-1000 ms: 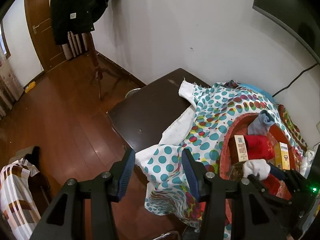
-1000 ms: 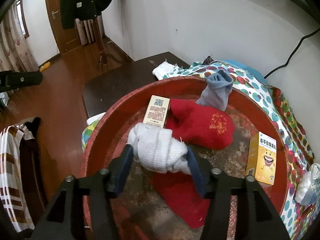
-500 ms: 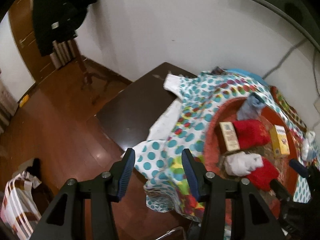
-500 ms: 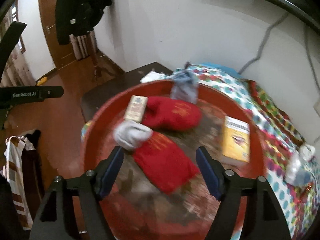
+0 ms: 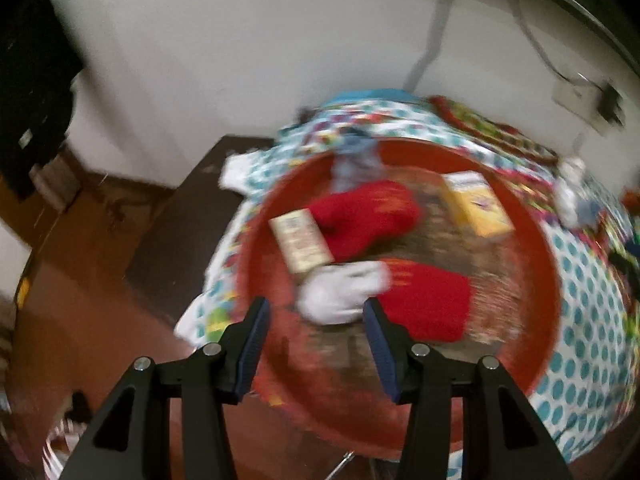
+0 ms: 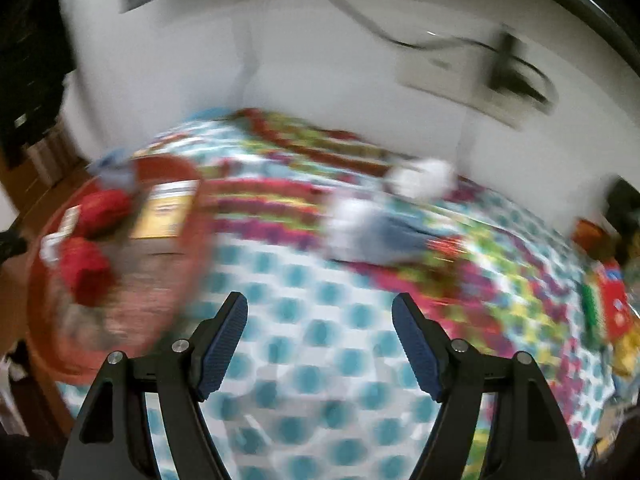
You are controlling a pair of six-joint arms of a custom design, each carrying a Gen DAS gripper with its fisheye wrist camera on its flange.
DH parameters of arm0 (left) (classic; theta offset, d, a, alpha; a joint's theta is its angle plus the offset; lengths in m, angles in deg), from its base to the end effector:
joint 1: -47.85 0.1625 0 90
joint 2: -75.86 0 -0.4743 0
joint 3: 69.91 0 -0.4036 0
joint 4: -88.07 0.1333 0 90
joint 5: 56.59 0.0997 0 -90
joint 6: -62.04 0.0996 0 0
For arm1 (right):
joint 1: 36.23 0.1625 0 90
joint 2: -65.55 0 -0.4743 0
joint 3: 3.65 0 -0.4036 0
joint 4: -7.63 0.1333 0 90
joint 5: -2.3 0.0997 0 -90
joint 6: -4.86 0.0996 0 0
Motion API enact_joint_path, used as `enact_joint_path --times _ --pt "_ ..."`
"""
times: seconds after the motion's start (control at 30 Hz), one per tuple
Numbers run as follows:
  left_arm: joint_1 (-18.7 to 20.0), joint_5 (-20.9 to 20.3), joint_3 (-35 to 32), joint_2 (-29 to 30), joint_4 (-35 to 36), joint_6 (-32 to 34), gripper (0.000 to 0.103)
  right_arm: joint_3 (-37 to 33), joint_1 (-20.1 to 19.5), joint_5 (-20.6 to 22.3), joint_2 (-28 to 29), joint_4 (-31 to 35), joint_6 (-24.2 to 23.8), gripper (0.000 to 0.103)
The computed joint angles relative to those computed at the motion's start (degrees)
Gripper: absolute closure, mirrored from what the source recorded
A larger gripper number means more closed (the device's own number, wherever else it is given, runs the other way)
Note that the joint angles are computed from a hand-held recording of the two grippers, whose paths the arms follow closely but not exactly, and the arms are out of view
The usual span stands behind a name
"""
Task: Organize objects
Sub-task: 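Grasp another light blue sock with left while right grasps the red candy bar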
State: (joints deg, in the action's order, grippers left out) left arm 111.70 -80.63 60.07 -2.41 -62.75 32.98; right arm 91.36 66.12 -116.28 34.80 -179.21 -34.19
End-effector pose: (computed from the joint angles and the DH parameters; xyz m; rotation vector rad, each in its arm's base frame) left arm 0.0024 -0.5040 0.2858 -0.1594 2.0642 -0.7677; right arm 0.2364 -0.6792 0.0214 0.9082 -2.3123 0.5587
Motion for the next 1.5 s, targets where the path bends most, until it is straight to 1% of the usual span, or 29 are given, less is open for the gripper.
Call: enact_joint_path --times 0.03,0.1,0.17,0.3,0.43,0.47,0.53,0.6,0.63,0.67,0.77,0.87,0.97,1.07,1.13,1.23,1.27,1.4,1.5 --pt "-0.5 -1.5 -0.2 2.0 -3.1 3.4 0.053 -0.7 -0.9 -0.6 -0.1 -0.1 -0.2 0.031" --pt "-1.2 -4.0 -1.1 4.8 -5.7 7.1 0.054 -2.2 -2.4 -1.4 0.3 0.0 -0.7 0.033" --pt "-1.8 -7.4 -3.0 8.1 -7.4 11.5 0.053 -4.2 -3.7 -2.1 1.2 0.2 -1.5 0.035" --pt "-2.5 -12.2 -8.8 15.9 -10.9 20.9 0.053 -7.0 -5.3 -0.8 2.5 1.0 -2.1 0.037" --pt "-2.2 -15.9 -15.6 22.5 -11.2 26.9 0.053 -10.7 -5.9 0.6 4.6 3.2 -3.9 0.041" --pt "-1.9 -17.4 -17.5 23.9 -11.0 28.2 0.053 -11.1 -5.9 0.8 4.9 3.3 -4.3 0.045" --pt "-1.3 -20.1 -20.7 26.5 -12.4 31.1 0.054 -12.9 -6.1 1.2 5.9 4.3 -5.0 0.047" --pt "-0.8 -21.9 -24.5 29.7 -12.3 33.9 0.054 -14.0 -6.5 2.0 6.3 5.7 -5.1 0.055" --pt "-0.7 -22.2 -26.3 31.4 -12.2 35.3 0.054 -14.4 -6.7 2.4 6.3 6.8 -4.9 0.071" --pt "-0.7 -22.0 -27.5 32.5 -12.3 36.5 0.054 -14.6 -6.9 2.7 6.2 7.5 -4.5 0.082" --pt "-0.4 -21.5 -31.8 36.7 -12.4 41.3 0.053 -12.3 -7.9 5.1 4.2 6.7 -3.7 0.084" --pt "0.0 -21.7 -35.3 39.7 -12.1 43.4 0.053 -8.9 -9.2 7.6 1.2 7.1 -1.9 0.084" --pt "0.0 -22.7 -38.0 41.7 -11.2 44.9 0.053 -6.7 -10.1 8.6 -0.5 6.6 -1.5 0.084" --pt "-0.8 -21.1 -39.9 44.2 -12.1 48.9 0.053 -5.1 -11.0 10.0 -1.7 6.3 -0.6 0.084" --pt "-1.3 -20.1 -41.4 45.8 -11.0 50.7 0.053 -4.4 -11.5 10.8 -2.3 5.6 -0.1 0.084" --pt "-1.4 -20.7 -44.0 47.5 -6.8 49.4 0.053 -3.9 -12.3 12.0 -3.0 5.9 1.2 0.084" --pt "-1.4 -20.4 -44.7 48.1 -6.1 48.8 0.053 -3.7 -12.5 12.4 -3.2 5.8 1.2 0.084" --pt "-1.4 -19.1 -46.9 50.1 -6.3 46.8 0.053 -2.4 -12.8 12.5 -3.8 4.2 0.9 0.085" --pt "-1.4 -18.3 -48.5 51.4 -6.4 46.6 0.052 -2.0 -13.0 12.7 -4.0 3.8 1.2 0.085"
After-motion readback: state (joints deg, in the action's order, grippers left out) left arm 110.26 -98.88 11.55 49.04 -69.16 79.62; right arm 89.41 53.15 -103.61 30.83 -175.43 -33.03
